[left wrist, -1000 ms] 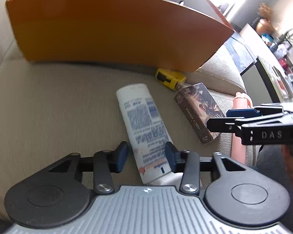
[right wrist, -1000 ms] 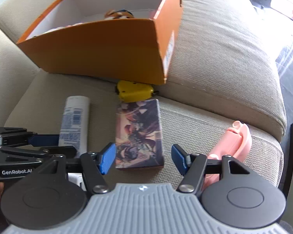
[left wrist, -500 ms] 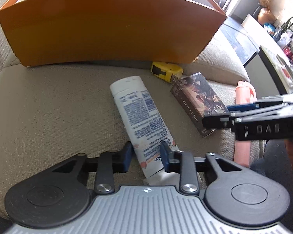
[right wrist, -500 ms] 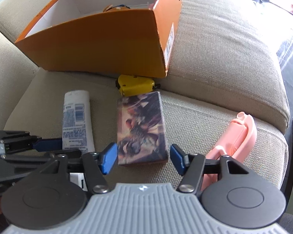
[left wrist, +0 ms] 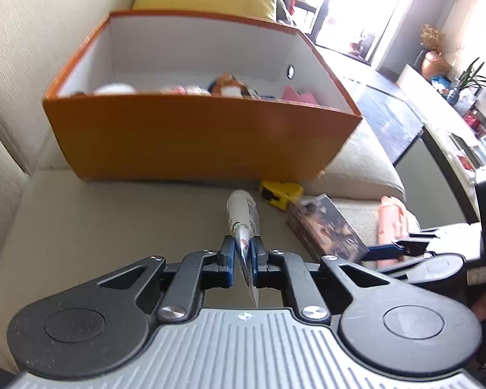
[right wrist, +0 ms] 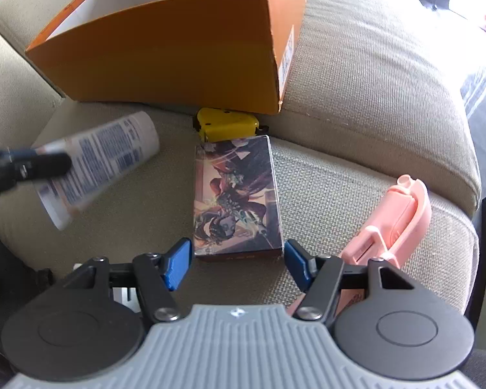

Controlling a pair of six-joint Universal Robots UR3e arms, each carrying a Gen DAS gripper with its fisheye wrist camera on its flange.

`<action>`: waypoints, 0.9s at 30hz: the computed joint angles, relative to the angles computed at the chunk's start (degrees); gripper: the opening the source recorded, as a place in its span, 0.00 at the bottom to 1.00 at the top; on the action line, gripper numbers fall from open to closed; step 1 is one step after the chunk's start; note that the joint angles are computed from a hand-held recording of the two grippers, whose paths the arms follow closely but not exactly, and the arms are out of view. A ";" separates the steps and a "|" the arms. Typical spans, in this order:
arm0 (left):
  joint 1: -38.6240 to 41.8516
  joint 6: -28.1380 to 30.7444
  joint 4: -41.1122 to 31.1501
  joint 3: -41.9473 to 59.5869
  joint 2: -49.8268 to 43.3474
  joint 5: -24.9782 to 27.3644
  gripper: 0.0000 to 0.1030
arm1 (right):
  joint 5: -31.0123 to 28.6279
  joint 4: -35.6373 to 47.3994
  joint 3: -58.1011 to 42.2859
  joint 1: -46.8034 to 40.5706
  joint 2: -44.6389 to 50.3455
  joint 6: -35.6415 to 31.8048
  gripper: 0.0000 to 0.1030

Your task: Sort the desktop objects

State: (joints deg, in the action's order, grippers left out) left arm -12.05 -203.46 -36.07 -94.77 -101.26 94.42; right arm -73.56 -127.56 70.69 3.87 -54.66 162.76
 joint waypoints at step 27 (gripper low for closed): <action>4.14 3.52 -1.59 9.10 -6.05 -1.78 0.12 | 2.95 9.93 -20.02 1.80 5.33 -6.64 0.58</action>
